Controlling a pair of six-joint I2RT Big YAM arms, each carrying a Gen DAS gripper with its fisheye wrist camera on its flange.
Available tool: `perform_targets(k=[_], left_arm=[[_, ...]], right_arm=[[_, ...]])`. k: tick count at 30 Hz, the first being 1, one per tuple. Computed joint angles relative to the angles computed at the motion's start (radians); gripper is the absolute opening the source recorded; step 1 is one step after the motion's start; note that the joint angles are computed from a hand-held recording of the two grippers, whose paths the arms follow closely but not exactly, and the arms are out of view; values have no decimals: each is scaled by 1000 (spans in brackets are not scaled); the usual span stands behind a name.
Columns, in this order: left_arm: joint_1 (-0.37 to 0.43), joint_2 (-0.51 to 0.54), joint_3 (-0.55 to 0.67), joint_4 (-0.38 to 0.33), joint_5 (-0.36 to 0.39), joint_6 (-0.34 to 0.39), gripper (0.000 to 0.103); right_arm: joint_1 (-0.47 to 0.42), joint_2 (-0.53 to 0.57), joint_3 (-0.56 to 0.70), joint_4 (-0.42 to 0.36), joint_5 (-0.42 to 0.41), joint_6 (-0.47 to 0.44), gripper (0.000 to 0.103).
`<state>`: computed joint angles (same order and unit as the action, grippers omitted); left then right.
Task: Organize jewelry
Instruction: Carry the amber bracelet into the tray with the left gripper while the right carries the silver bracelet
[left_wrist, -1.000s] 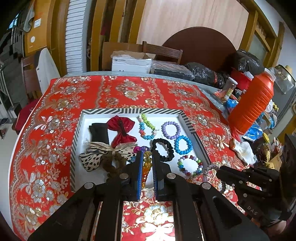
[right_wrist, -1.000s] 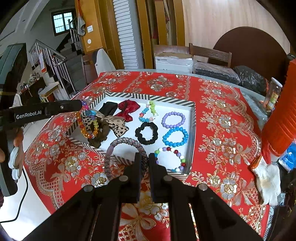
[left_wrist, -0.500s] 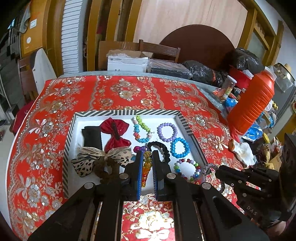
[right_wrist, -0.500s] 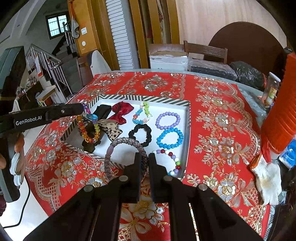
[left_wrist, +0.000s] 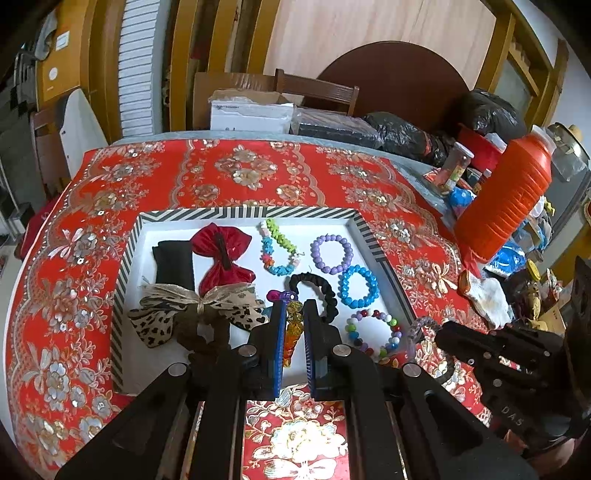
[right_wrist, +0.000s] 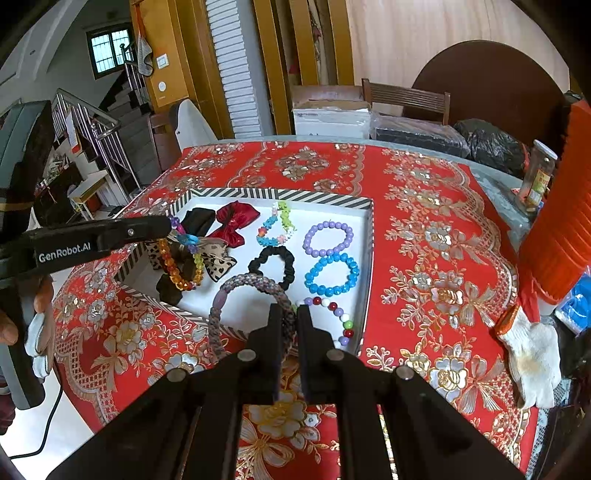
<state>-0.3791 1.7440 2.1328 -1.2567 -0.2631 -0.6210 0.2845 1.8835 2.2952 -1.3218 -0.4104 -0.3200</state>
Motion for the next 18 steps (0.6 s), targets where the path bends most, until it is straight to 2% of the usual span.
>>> perform_targets(k=[8, 18], left_arm=[[10, 3, 0, -1, -5, -15, 4], [32, -10, -49, 11, -8, -24, 4]], right_arm=[[-7, 17, 30, -6, -2, 12, 7], [7, 77, 136, -57, -1, 11, 7]])
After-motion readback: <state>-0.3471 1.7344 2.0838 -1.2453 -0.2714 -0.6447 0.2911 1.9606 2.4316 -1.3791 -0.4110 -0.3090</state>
